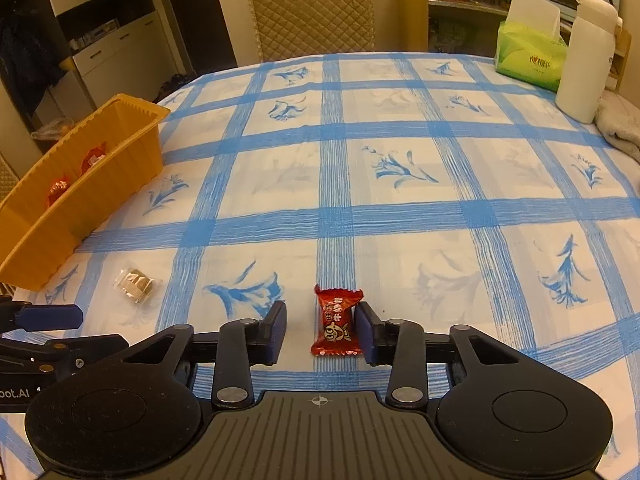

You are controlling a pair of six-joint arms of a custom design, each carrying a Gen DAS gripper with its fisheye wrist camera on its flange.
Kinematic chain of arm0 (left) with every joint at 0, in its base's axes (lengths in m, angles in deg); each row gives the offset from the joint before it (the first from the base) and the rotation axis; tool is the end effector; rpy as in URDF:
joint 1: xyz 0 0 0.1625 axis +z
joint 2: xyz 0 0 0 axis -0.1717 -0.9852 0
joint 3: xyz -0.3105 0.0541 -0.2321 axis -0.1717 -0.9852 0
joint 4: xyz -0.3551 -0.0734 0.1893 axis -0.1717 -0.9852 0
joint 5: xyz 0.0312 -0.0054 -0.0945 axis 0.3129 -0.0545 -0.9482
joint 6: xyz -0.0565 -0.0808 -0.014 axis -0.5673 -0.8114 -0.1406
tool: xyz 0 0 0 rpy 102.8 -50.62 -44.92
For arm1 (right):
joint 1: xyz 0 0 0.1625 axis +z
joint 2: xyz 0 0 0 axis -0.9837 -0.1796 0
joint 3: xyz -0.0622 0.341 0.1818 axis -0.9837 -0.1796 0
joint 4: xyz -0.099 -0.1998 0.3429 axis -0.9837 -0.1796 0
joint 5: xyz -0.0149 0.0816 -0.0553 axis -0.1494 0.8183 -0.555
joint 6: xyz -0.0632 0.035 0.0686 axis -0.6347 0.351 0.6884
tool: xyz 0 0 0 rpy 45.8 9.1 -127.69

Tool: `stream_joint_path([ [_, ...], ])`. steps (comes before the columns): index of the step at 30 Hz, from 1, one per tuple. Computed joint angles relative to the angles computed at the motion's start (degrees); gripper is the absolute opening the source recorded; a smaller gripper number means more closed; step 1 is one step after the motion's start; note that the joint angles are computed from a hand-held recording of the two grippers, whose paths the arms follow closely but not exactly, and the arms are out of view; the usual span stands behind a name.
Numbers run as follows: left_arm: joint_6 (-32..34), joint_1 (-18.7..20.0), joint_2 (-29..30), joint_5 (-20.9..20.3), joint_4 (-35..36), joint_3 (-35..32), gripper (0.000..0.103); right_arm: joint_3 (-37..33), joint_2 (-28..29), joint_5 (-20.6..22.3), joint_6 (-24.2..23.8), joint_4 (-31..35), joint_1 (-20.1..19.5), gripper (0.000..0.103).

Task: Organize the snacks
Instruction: 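Grasp the small red candy with the right tool while the left tool grasps the clear cube packet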

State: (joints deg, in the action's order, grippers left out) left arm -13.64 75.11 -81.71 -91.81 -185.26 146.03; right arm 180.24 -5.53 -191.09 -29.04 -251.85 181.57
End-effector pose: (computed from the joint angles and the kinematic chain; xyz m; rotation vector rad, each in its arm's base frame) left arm -0.1386 -0.7166 0.1519 0.9929 2.5179 -0.3138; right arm 0.1970 -0.6307 0.0695 -0.1067 -2.2767 0.9764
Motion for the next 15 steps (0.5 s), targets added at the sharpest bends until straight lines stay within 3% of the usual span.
stream_joint_path([
  [2,0.34,0.1,0.31,-0.04,-0.19,-0.25,0.064,-0.79,0.62,-1.13,-2.11,-0.08,0.1,0.017],
  [15,3.06,0.88,3.12,-0.73,0.01,-3.69,0.054,0.37,-0.33,-0.4,-0.6,0.07,-0.15,0.017],
])
